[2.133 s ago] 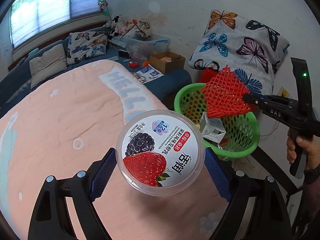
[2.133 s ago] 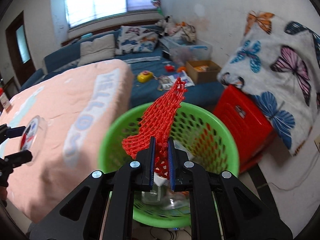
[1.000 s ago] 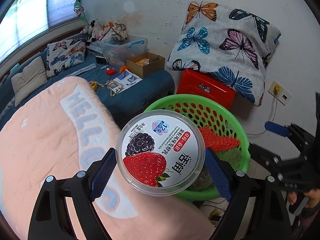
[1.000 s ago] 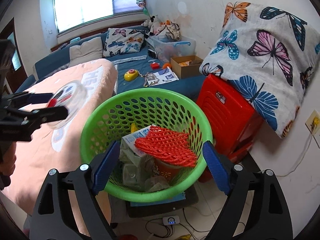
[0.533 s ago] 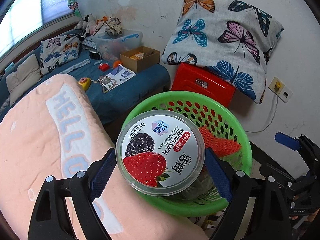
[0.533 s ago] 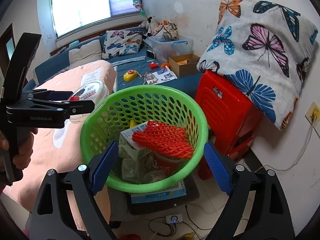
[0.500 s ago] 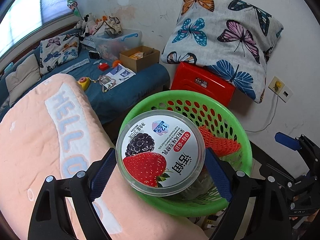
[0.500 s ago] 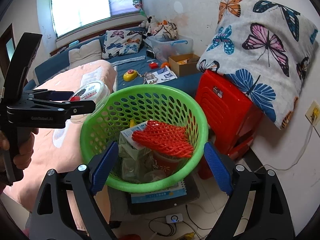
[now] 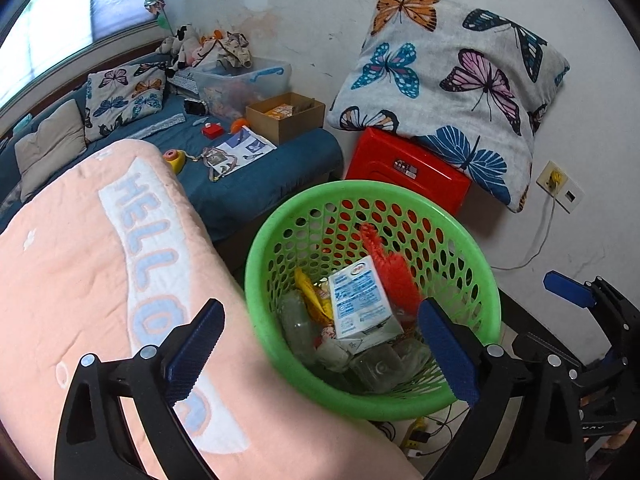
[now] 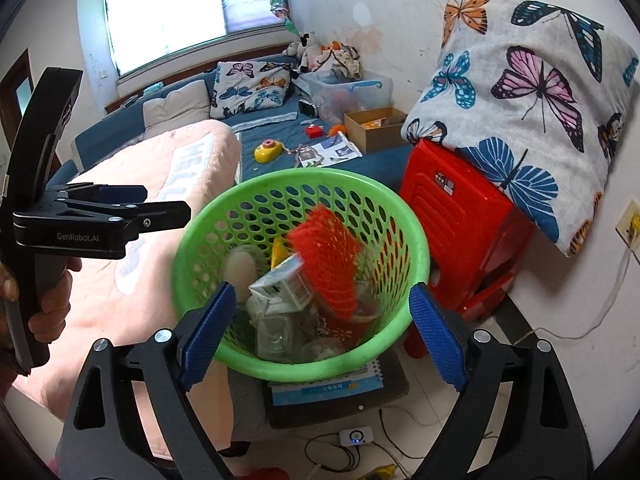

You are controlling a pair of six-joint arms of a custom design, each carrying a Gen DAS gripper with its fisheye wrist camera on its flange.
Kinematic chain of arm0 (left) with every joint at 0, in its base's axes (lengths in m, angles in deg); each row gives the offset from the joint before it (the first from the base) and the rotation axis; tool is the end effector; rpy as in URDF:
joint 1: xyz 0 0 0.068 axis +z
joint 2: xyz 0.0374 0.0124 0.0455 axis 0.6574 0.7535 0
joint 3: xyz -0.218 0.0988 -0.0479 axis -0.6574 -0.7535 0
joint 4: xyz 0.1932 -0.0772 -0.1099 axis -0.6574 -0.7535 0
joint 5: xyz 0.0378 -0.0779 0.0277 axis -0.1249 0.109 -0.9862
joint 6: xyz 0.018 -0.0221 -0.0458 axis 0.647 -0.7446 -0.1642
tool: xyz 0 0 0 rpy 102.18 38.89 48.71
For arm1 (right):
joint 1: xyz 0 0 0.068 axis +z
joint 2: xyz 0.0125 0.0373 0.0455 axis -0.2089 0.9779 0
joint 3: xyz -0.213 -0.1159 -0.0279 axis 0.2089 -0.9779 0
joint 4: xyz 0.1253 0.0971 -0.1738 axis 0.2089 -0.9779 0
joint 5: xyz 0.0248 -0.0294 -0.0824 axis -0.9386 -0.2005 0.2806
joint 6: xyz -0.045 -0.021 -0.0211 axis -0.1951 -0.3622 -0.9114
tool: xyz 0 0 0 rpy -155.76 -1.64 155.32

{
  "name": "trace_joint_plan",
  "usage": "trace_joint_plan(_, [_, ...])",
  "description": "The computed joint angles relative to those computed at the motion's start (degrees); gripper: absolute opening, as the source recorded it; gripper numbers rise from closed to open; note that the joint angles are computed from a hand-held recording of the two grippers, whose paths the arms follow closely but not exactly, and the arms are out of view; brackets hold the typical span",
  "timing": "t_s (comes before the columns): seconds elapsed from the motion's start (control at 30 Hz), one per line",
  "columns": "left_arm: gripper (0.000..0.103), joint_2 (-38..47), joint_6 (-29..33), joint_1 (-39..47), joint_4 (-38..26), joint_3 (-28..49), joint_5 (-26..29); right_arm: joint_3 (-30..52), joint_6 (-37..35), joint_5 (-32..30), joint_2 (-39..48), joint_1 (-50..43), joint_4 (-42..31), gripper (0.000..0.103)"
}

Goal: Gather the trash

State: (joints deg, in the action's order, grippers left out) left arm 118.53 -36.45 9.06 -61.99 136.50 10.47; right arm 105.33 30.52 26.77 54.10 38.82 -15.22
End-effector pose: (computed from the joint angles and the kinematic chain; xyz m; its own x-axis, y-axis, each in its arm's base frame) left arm 0.3096 -0.2069 0.2071 -0.4828 0.5983 -0.6395 0.8184 0.5682 -0.0862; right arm 0.0950 0.0767 0.1946 -0.5802 0.3360 -0.7420 0.4175 0.9048 0.0833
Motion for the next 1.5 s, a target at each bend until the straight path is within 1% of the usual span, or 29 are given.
trace_joint_plan(0.2, [0.095, -4.4, 1.0, 2.4, 1.7, -4.3, -0.6, 2.0, 0.4, 0.7, 3.1, 1.8, 1.1, 0.090])
trace_joint_plan(0.3, [0.095, -5.9, 1.5, 4.3, 1.4, -5.6, 0.0, 3.2, -0.4, 0.7, 5.3, 2.2, 2.9, 0.090])
trace_joint_plan(0.4, [0.096, -8.1, 1.8, 6.3, 2.5, -8.0, 0.0, 4.3, -1.1, 0.8, 7.3, 2.7, 4.6, 0.091])
trace_joint_plan(0.67, [0.096, -12.0, 3.0, 13.3, 2.4, -11.0, 2.2, 7.6, -3.6, 0.4, 13.1, 3.5, 9.3, 0.091])
trace_joint_plan(0.93, [0.096, -16.1, 6.0, 21.3, 1.8, -14.0, 4.4, 11.8, -5.2, 0.5, 18.4, 4.8, 12.6, 0.093])
trace_joint_plan(1.17, [0.096, -20.0, 9.5, 30.0, 0.5, -16.9, 7.4, 16.7, -7.5, 1.1, 23.6, 6.5, 14.8, 0.093])
trace_joint_plan(1.43, [0.096, -24.8, 13.2, 39.7, 0.8, -20.4, 9.9, 22.4, -9.7, 1.5, 29.6, 8.9, 17.3, 0.094])
trace_joint_plan(1.5, [0.096, -25.4, 14.6, 42.3, -0.3, -20.6, 10.9, 23.4, -9.8, 1.6, 30.8, 9.4, 17.7, 0.095])
